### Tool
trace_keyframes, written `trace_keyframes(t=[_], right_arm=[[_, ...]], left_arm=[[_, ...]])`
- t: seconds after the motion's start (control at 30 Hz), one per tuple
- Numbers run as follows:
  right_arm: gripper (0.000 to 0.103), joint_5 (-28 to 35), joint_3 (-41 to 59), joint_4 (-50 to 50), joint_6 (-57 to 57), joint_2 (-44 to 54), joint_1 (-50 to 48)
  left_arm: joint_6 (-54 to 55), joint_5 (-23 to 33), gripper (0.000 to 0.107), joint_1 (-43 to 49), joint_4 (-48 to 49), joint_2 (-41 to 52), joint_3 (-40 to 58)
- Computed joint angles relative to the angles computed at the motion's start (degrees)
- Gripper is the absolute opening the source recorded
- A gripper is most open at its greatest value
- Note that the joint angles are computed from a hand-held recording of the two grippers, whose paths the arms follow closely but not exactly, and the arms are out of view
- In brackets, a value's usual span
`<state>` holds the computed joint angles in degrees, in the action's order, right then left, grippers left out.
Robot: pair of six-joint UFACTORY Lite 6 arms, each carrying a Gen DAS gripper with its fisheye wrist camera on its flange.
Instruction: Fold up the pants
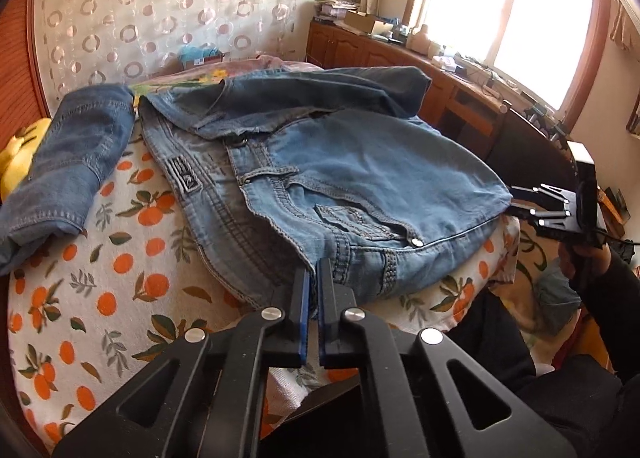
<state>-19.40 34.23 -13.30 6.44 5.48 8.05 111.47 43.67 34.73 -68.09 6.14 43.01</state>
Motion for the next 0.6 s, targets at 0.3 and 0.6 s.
trace_keyframes(t=[0.3,0.6], right_arm=[[0.005,-0.78,-3.27,-7.21,7.71,-5.66,-0.61],[0.001,0.56,-10.64,-43.88,39.08,-22.73,-7.43]], left_arm=[[-5.8,5.61,0.003,7.55,10.7,-10.77,-5.34],[-6.0,20.57,0.003,19.18,16.78,-23.12,-10.04]])
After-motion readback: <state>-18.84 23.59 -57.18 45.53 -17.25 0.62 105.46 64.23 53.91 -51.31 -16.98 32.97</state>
